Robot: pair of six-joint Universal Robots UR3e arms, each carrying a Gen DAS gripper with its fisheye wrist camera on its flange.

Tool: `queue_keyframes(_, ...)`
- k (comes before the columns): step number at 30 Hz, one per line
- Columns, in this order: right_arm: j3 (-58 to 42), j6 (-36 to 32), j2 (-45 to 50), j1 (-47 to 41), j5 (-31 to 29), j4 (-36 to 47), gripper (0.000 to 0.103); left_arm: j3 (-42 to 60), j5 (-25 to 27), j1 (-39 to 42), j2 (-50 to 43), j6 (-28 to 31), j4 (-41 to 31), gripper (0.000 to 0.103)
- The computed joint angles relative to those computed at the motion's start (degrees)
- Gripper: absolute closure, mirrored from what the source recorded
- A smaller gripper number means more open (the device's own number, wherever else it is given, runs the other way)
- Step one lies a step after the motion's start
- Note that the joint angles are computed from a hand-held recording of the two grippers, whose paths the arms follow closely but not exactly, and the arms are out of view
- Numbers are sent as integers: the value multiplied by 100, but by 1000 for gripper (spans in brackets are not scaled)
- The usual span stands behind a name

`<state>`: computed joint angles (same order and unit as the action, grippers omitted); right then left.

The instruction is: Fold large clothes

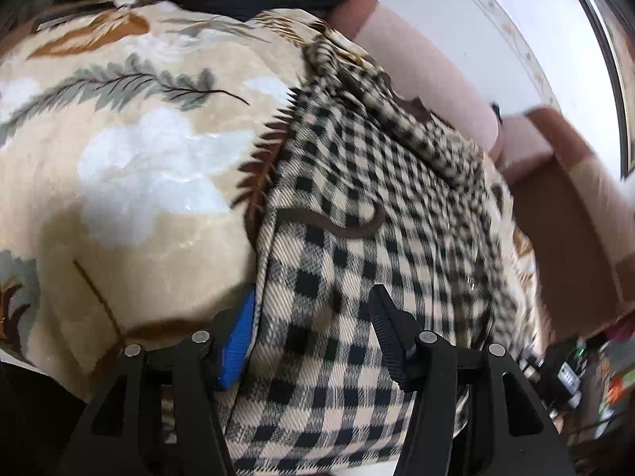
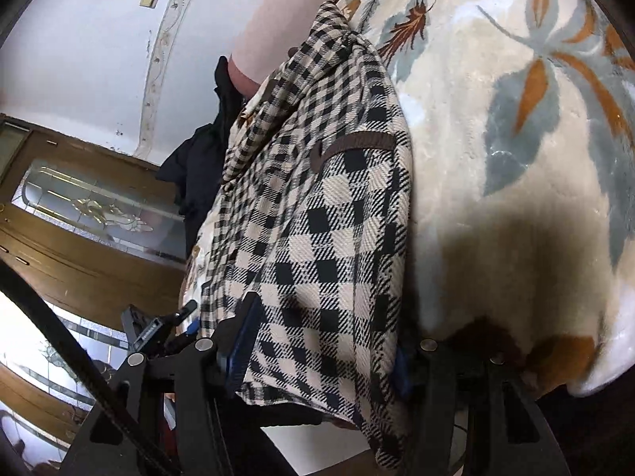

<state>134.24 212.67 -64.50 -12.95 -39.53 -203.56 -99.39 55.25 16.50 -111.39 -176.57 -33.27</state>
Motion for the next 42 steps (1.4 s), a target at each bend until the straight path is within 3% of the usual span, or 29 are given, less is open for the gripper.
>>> queue_keyframes(1,-50,-68,26,-34,102,58,58,-15,57,-35,22,14,-21,74)
queue_keyframes(2,32,-129,0,-68,176,24,62,-79,61,-22,67,49,-93,86)
queue_keyframes(6,83,-212,-83,-38,168,75,63,-430,-163,183,193,-24,37,85)
queue_keyframes(7,57,-246,-96,-8,145,162,63,-469,-241,232,195,-43,42,83)
queue_keyframes(11,-99,-313,-108,174,-22,427,62,-580,-895,424,144,71,-57,46)
queue_keyframes(13,-166,-346,-168,265,-163,571,62,-587,-817,319,177,86,12,42)
queue_keyframes(15,-307,-366,-257,460,-466,824,62,-573,-373,57,257,120,145,42)
queue_keyframes(16,-376,-382,-323,600,-682,938,62,-524,-145,-71,299,193,111,52)
queue_keyframes(17,-431,-417,-400,699,-848,1069,64,-451,251,-235,350,164,82,88)
queue_keyframes(18,-490,-479,-543,802,-1053,1267,82,-399,547,-315,376,89,61,97)
queue_keyframes(19,-420,-484,-693,760,-1048,1296,97,-433,471,-228,454,60,-15,97)
queue_keyframes(22,366,-261,-1124,128,-438,645,97,-830,-415,383,972,125,-293,97)
queue_keyframes(25,1101,-608,-1874,-519,70,869,97,-1078,-577,594,1483,335,-446,97)
queue_keyframes(28,1174,-882,-2087,-510,-102,1350,97,-1131,-278,470,1452,368,-372,97)
queue_keyframes(33,820,-707,-1697,-122,-403,1326,97,-1050,110,219,1250,333,-281,97)
queue_keyframes(42,673,-889,-2258,4,-709,2100,97,-1171,181,153,1519,403,-180,97)
